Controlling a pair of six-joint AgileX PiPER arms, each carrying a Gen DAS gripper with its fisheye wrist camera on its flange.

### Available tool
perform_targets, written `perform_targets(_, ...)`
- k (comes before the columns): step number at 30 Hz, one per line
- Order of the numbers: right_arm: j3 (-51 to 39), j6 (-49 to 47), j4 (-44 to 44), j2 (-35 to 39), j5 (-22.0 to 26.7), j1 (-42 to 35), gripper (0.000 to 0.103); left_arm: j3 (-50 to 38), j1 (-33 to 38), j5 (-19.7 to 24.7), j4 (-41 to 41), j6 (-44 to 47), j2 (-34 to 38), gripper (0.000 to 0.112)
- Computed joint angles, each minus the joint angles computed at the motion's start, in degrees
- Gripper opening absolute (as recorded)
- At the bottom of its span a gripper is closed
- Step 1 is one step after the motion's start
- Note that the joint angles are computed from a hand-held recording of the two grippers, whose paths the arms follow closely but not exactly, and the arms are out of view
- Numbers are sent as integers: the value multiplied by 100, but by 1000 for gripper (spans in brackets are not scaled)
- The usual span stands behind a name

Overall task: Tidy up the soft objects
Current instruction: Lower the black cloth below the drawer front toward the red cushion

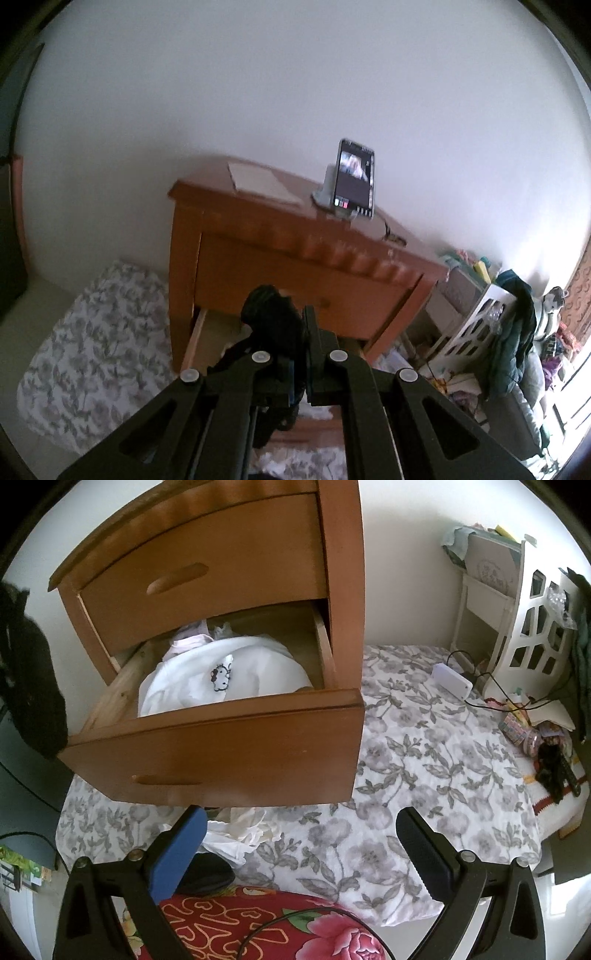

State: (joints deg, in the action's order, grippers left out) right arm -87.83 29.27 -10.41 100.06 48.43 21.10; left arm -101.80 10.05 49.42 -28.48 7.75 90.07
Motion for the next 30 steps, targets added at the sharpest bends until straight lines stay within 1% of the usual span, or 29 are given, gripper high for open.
perform_targets(5, 52, 38, -39, -60, -8, 81, 103, 403, 2, 160, 82, -52, -131, 4)
perform_targets(8, 76, 79, -73, -85, -11, 121, 103, 557, 115, 430, -150, 88, -168, 4)
perform_targets(10, 76, 84, -77, -86, -7, 133, 103, 591, 128, 520, -194, 149, -175, 4)
perform_targets(20, 112, 184, -194, -165, 1, 264, 103, 728, 105, 714, -247, 377, -277, 4)
perform_targets(30, 175, 228, -224, -237, 13, 307, 103, 987, 64, 854, 30, 334, -144, 4)
